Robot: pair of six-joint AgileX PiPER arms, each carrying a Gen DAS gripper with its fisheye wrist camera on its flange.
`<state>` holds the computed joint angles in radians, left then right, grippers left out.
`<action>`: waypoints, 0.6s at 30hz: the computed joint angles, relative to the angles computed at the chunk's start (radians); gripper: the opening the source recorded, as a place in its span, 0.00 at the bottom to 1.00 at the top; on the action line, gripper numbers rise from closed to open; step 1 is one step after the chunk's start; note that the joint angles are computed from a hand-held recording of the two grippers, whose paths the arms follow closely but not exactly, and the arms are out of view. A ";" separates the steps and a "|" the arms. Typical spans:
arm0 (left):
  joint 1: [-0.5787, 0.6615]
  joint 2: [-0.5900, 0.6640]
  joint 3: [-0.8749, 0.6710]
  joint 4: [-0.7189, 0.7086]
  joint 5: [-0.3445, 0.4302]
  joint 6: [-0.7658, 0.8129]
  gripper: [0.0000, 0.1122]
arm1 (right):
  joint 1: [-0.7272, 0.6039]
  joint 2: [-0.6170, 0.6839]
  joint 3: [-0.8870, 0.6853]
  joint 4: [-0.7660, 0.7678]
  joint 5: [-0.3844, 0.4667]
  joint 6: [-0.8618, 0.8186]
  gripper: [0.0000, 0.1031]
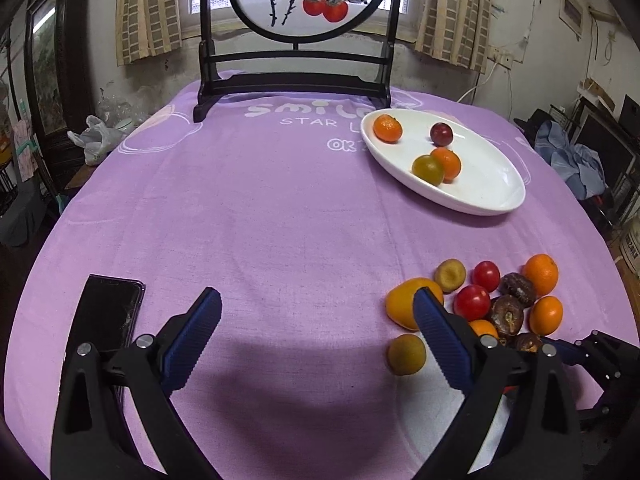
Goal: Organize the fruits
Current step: 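Move both open tools back toward the fruit cluster, then grasp a dark brown fruit with the right tool while the left tool grasps a small tan fruit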
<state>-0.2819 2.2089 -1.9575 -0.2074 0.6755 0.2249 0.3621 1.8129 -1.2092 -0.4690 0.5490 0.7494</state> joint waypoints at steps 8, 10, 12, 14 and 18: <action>-0.009 0.013 -0.012 0.011 0.023 0.010 0.84 | -0.014 -0.024 0.006 0.028 -0.002 0.050 0.45; -0.007 0.015 -0.014 -0.009 0.035 0.023 0.84 | -0.022 -0.067 0.059 0.040 -0.034 0.058 0.45; -0.007 0.021 -0.022 -0.031 0.066 0.042 0.84 | -0.033 -0.101 0.106 0.054 -0.057 0.059 0.45; -0.007 0.016 -0.011 -0.060 0.081 0.073 0.84 | -0.040 -0.121 0.139 0.055 -0.062 0.070 0.45; -0.022 -0.007 0.050 -0.068 0.056 0.096 0.84 | -0.049 -0.183 0.210 0.083 -0.101 0.071 0.45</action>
<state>-0.3043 2.2014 -1.9072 -0.2754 0.7311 0.3206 0.3130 1.6302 -0.9989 -0.3860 0.4485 0.8206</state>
